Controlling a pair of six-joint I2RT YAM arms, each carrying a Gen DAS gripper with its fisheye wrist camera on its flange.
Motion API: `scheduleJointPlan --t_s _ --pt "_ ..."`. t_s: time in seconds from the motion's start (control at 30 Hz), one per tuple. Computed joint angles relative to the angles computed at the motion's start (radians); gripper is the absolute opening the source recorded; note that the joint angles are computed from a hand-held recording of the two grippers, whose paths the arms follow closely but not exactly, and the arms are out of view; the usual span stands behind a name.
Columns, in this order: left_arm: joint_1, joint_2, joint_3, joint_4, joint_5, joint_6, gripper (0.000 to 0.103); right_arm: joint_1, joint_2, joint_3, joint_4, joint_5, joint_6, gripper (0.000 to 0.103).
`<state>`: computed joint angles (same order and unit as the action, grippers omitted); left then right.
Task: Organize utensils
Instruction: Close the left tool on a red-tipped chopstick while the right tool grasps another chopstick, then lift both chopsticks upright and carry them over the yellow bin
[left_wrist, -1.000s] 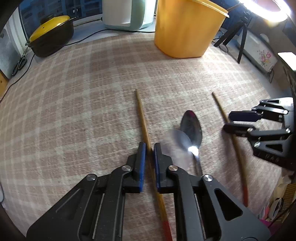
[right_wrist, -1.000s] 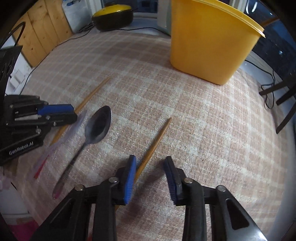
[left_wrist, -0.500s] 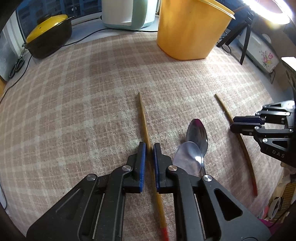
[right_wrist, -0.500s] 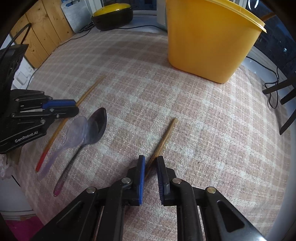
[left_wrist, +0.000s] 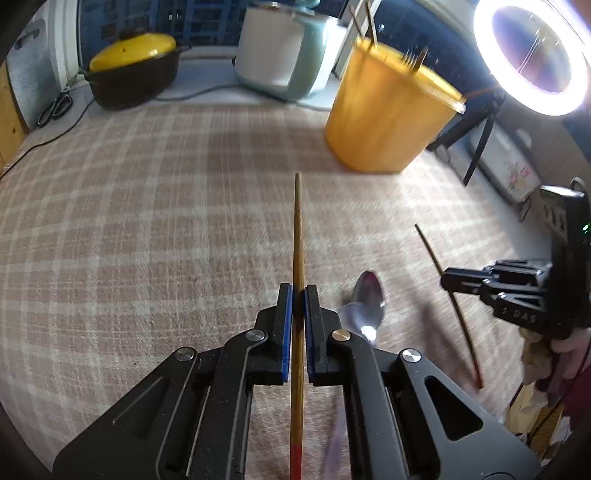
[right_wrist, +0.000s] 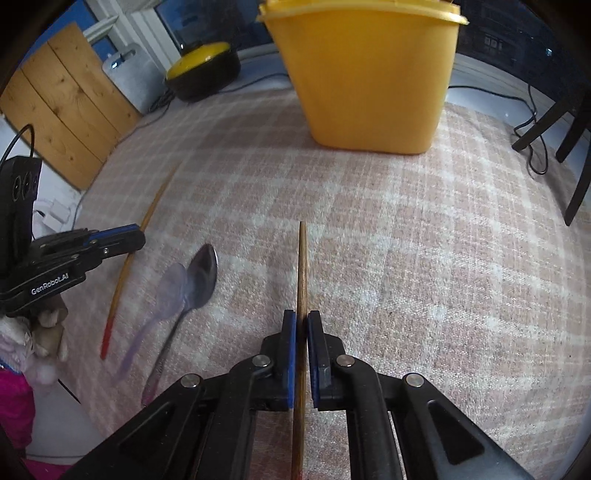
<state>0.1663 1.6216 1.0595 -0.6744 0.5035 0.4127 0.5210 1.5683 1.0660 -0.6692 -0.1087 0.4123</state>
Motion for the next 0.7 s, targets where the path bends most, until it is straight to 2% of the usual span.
scheduleJointPlan --t_s 0.4,0.7 --pt "0.020 -0.100 0.039 -0.055 0.076 -0.002 0.004 0.005 -0.122 0.013 -0.011 0.063 0.018 0.003" --pt "0.001 -0.127 0.068 -0.060 0.095 -0.013 0.004 0.034 -0.164 0.063 -0.032 0.151 -0.005 0.003"
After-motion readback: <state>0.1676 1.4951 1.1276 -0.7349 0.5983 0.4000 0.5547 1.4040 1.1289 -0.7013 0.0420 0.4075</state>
